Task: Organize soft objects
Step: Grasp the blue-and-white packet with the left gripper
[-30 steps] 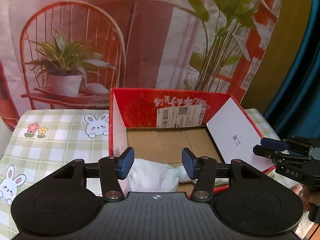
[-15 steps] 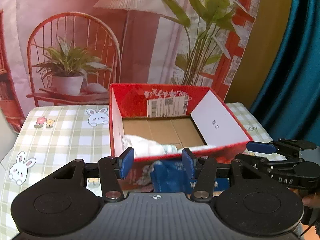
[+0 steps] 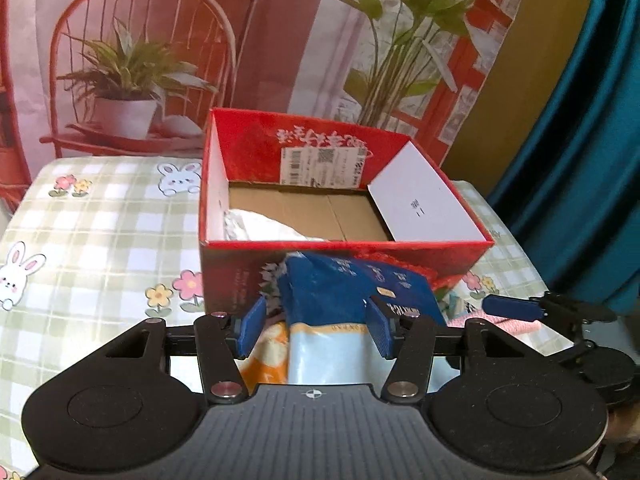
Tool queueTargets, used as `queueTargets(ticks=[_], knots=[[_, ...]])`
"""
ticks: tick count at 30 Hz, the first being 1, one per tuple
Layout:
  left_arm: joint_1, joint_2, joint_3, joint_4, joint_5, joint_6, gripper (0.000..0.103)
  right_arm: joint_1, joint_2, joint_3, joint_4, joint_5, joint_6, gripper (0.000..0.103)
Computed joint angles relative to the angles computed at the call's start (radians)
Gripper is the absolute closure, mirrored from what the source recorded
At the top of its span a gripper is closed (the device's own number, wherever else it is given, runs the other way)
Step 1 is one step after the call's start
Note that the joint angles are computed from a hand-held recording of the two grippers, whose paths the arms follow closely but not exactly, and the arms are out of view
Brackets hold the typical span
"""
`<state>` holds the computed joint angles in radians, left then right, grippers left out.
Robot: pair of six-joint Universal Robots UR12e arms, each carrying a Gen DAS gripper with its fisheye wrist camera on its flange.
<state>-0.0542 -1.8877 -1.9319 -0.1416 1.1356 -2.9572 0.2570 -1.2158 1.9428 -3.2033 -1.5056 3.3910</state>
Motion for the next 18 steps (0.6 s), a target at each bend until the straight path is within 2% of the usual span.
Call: queueTargets(ticks=[6, 11, 18], knots=[[0.002, -0.003, -0.013, 0.005, 0.006, -0.054, 0.046, -0.016, 0.008, 0.007, -0.014, 0.071, 0.007, 0.015], [0.010, -0.006, -0.021, 0.012, -0.011, -0.067, 0.047, -0.022, 0.020, 0.000, -0.015, 0.119, -0.016, 0.016], [0.017, -0.020, -0.013, -0.019, -0.046, -0.071, 0.055, -0.031, 0.037, -0.017, 0.021, 0.168, 0.008, 0.022]])
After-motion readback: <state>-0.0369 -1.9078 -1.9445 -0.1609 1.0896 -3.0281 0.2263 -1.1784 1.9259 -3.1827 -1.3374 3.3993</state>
